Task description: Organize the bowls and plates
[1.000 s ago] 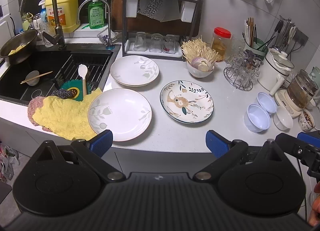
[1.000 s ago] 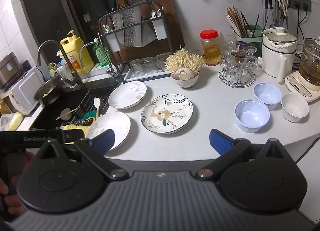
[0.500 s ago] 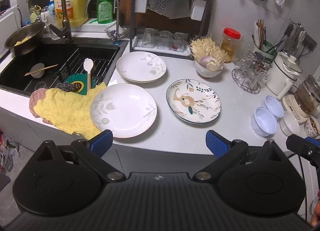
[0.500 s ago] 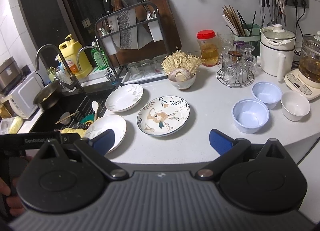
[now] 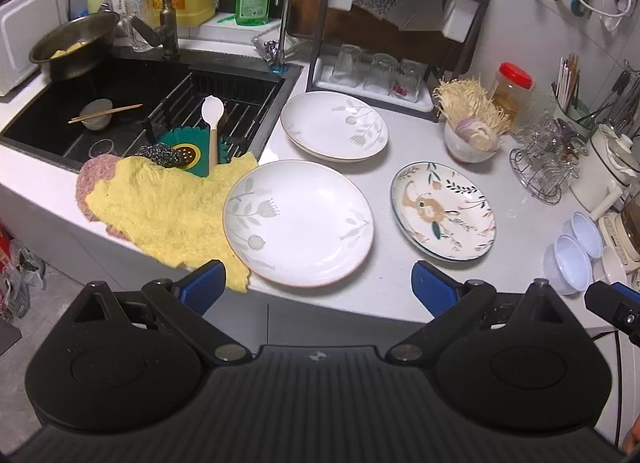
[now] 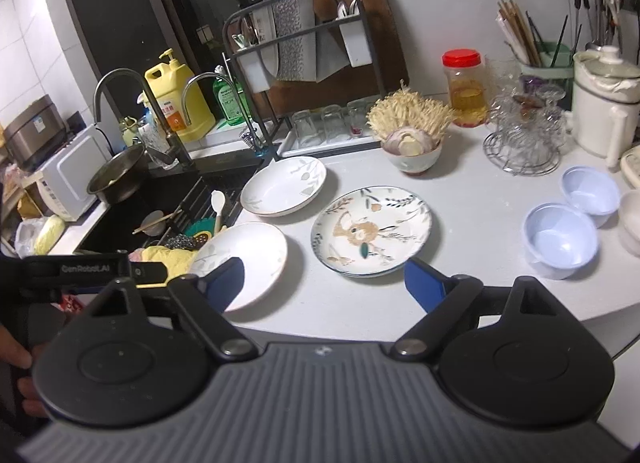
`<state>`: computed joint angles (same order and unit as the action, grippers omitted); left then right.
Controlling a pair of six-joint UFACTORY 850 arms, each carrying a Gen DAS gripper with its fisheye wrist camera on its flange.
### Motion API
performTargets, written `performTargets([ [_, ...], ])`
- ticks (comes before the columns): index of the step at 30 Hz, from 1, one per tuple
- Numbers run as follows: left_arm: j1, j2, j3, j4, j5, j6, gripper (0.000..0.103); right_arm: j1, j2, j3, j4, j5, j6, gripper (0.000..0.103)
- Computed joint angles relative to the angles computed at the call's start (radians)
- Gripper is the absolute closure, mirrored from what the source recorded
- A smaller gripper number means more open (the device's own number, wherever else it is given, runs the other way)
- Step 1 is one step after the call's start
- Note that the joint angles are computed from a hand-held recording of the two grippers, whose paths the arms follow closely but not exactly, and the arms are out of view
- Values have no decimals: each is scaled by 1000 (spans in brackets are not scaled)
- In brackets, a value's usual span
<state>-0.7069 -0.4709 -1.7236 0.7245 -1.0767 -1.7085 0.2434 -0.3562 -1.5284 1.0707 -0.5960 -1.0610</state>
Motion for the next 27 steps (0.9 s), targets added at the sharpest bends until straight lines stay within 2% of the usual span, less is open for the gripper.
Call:
performTargets([
  [2,31,21,46,-10,49,22,2,20,-17,-11,-6,11,36,15],
  [8,135,101,212,-47,263,86,3,102,-82,-58,-64,81,182,16],
  [12,209,131,294,-103,418,192,3,153,-148,-131,-184,97,340,21],
  [16,271,141,353,-160,553,292,4,196,-216,-203,-297,113,497,22],
  [18,302,142,373,-192,604,331,4,209,-249,-237,-325,107,564,27],
  [22,363,129,386,-342,663,518,16,231,-312,-287,-360,119,657,31],
  [25,396,109,383,-414,675,640,30,250,-359,-333,-497,118,817,38],
  [27,417,96,384,-477,688,731,38,261,-386,-361,-612,114,951,39],
])
